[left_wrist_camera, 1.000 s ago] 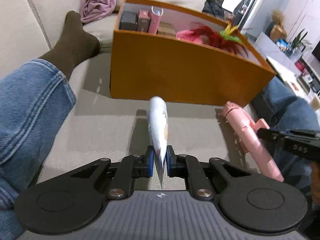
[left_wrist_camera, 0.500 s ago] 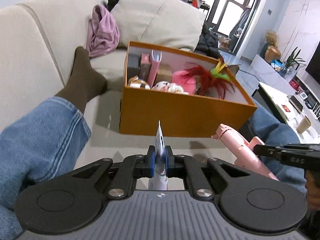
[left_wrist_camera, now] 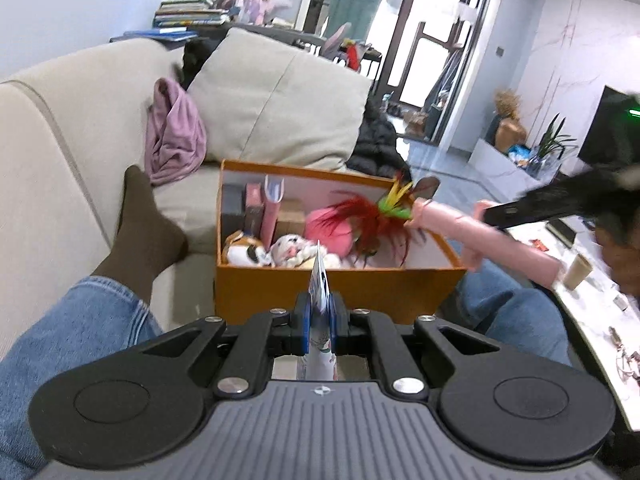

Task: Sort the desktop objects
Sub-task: 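Lift the lotion bottle and selfie stick and carry them toward the shoebox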

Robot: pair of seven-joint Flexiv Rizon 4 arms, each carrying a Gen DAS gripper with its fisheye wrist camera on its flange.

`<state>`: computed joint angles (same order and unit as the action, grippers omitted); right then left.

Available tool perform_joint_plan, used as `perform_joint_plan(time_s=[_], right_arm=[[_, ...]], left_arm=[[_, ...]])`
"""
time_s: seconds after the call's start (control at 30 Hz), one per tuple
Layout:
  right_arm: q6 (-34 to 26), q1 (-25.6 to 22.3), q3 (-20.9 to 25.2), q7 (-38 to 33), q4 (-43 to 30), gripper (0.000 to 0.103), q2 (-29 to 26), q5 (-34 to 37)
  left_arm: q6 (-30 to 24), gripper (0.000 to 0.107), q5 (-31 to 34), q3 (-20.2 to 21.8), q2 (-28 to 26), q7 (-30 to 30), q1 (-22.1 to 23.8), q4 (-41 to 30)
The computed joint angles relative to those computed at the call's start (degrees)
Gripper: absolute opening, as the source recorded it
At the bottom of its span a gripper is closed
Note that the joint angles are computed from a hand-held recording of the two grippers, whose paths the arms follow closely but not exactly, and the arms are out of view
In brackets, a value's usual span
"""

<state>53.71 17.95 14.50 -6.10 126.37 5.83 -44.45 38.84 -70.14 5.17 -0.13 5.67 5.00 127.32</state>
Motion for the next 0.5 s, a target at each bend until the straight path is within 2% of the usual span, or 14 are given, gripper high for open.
perform_joint_plan(time_s=[0.07, 0.17, 0.37, 0.5], right_arm=[[-4.68, 0.55, -1.03, -4.01, -3.96, 0.012, -2.86, 5.67], [-8.31, 1.04, -2.21, -6.68, -8.01, 0.012, -6.25, 10.44], [-16.18, 2.67, -3.95, -9.53, -15.95, 0.012, -13.13, 16.32], [-22.58, 4.35, -5.27, -11.17, -20.82, 0.012, -17.71, 15.87]], left_arm=[[-1.58, 0.01, -0.72, 0.19, -0.17, 0.36, 0.29, -0.26], [-3.49, 0.01, -1.17, 0.4, -0.87, 0.15, 1.0, -0.94], [-5.61, 0.01, -1.48, 0.42, -2.5, -0.22, 2.5, -2.39], [-7.01, 0.01, -1.89, 0.24, -3.54, -0.34, 3.37, -3.2]])
